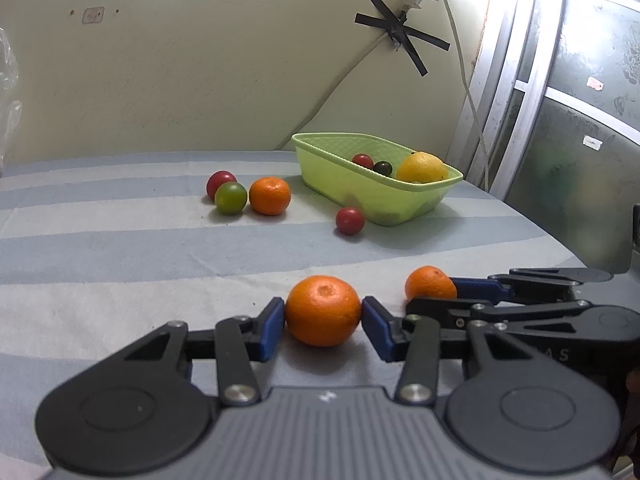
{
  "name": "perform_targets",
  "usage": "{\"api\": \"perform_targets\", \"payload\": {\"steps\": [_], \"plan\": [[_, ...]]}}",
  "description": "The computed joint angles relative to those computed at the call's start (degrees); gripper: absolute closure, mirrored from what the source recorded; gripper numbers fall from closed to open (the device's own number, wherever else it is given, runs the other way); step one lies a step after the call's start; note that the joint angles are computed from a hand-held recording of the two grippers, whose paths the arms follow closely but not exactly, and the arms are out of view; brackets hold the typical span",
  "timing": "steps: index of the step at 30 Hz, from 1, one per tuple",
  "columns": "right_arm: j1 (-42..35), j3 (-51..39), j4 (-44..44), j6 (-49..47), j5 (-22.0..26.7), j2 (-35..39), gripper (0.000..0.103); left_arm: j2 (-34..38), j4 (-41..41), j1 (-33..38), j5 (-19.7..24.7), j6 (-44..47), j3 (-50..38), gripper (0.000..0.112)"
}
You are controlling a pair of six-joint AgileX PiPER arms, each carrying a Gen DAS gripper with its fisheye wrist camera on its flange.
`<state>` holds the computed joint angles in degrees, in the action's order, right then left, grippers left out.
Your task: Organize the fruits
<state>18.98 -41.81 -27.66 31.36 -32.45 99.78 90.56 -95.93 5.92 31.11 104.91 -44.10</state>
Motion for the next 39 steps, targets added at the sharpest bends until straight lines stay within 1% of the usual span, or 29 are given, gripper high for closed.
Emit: {"api": "perform_targets", "payload": {"steps": [8, 12, 13, 16, 17, 19, 22, 25, 27, 29, 30, 32, 34, 35, 36, 37, 39], "plan": [[-0.3, 0.3, 0.5, -0.2, -0.3, -0.3, 0.065, 0.8, 0.6, 1.5, 2.1, -1.2, -0.6, 0.070], [-1.0, 1.7, 2.1, -0.5, -3.0, -0.5, 0.065, 0.8, 1.7, 2.3, 2.9, -3.2, -1.0, 0.070], [-1.1, 2.2, 2.9, -0.8, -4.0, -0.6, 0.065, 0.8, 2.2, 2.4, 3.2, -4.2, -1.2, 0.070], [-2.7, 2.8, 2.3, 0.3, -6.7, -0.9, 0.065, 2.1, 7.4, 3.7, 7.4, -12.5, -4.6, 0.070], [-3.1, 2.4, 3.0, -0.6, -6.7, -1.2, 0.065, 2.3, 8.5, 3.5, 7.9, -14.5, -6.3, 0.070], [-3.8, 1.0, 4.6, -2.9, -5.9, -1.5, 0.065, 2.7, 10.1, 1.9, 6.9, -17.4, -9.9, 0.070], [-5.4, -2.6, 6.3, -5.5, -5.1, -0.9, 0.065, 5.4, 15.3, -1.4, 5.7, -25.8, -18.8, 0.070], [-6.0, -8.0, 8.9, -8.7, -3.4, 1.9, 0.065, 10.8, 22.2, -5.8, 3.6, -34.8, -29.6, 0.070], [-5.5, -12.9, 10.5, -10.0, -0.3, 4.5, 0.065, 15.6, 29.1, -8.5, 3.0, -43.6, -37.8, 0.070], [-5.0, -17.2, 12.3, -12.0, 2.4, 7.4, 0.065, 20.9, 36.8, -10.7, 3.5, -53.4, -46.3, 0.070], [-4.7, -18.9, 13.4, -13.1, 3.3, 8.6, 0.065, 23.3, 39.6, -11.2, 3.9, -56.7, -49.7, 0.070], [-4.9, -20.8, 13.1, -12.4, 3.5, 10.5, 0.064, 27.5, 44.8, -12.2, 4.9, -62.9, -55.8, 0.070], [-5.2, -21.8, 13.0, -12.0, 3.8, 11.7, 0.062, 29.9, 47.4, -12.7, 5.5, -65.9, -58.8, 0.068], [-5.4, -21.5, 12.7, -12.5, 2.6, 11.9, 0.060, 30.9, 47.6, -12.7, 5.8, -66.2, -59.8, 0.067], [-5.4, -21.1, 13.6, -13.6, 2.1, 11.6, 0.054, 31.2, 47.0, -12.6, 6.0, -65.6, -60.0, 0.066], [-5.2, -20.3, 15.5, -15.4, 0.9, 11.3, 0.049, 31.3, 46.5, -12.5, 5.9, -65.1, -60.2, 0.065], [-4.6, -19.0, 21.1, -20.3, -1.4, 10.9, 0.048, 30.6, 44.1, -11.7, 5.6, -62.6, -59.6, 0.065]]}}
